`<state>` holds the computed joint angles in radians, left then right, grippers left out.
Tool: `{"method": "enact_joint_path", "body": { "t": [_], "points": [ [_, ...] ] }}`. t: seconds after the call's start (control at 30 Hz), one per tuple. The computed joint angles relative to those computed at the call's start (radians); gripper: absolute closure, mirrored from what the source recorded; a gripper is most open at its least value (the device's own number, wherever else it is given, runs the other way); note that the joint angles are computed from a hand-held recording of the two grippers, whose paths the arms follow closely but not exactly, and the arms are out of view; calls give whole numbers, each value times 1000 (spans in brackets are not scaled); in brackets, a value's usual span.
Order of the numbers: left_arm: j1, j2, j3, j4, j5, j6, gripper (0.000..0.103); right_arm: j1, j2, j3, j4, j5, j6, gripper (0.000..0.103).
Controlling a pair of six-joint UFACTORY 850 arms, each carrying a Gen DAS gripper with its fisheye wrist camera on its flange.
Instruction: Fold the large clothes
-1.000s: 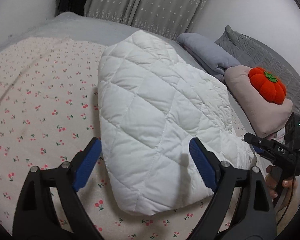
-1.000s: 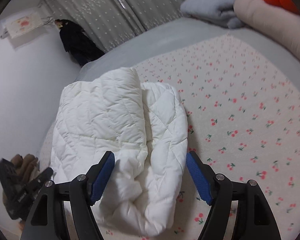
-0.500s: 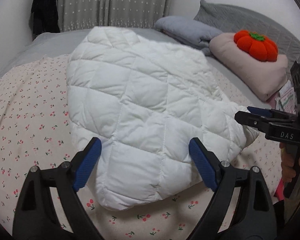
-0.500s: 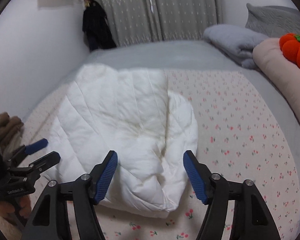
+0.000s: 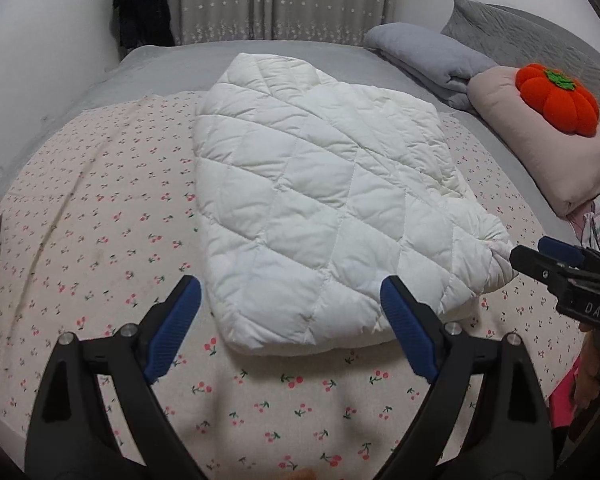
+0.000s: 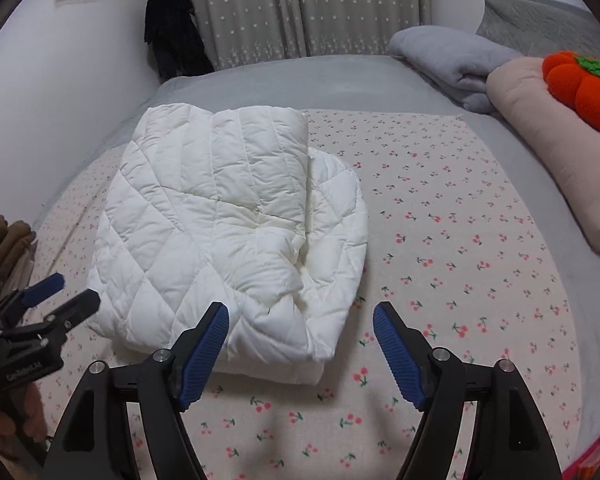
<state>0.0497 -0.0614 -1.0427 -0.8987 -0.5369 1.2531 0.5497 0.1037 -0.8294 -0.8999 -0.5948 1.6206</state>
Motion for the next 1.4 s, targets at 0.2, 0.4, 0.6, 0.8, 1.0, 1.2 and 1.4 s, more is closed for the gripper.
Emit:
{"method": "enact_joint_path", "body": {
  "t": [0.2,0.4,0.6,0.8,1.0,1.2,1.4],
  "points": [
    [10,96,71,112,59,-120,3,76,29,-3,-8,-110,50,18],
    [27,127,105,198,56,-230,1,148,37,1,-15,-213,172,9],
    [36,139,129,212,40,-237,1,198,35,19,-6,-235,243,8],
    [24,165,161,199,84,-198,1,237,-19,-15,-16,-299,214,8],
    [5,176,177,206,109,-191,1,233,-35,-23,-10,-278,176,8],
    [1,172,177,226,118,-208,1,219,-22,-10,-4,-250,177,8],
    [2,171,177,236,118,-217,1,219,-17,-6,-2,-251,182,8]
  ]
}}
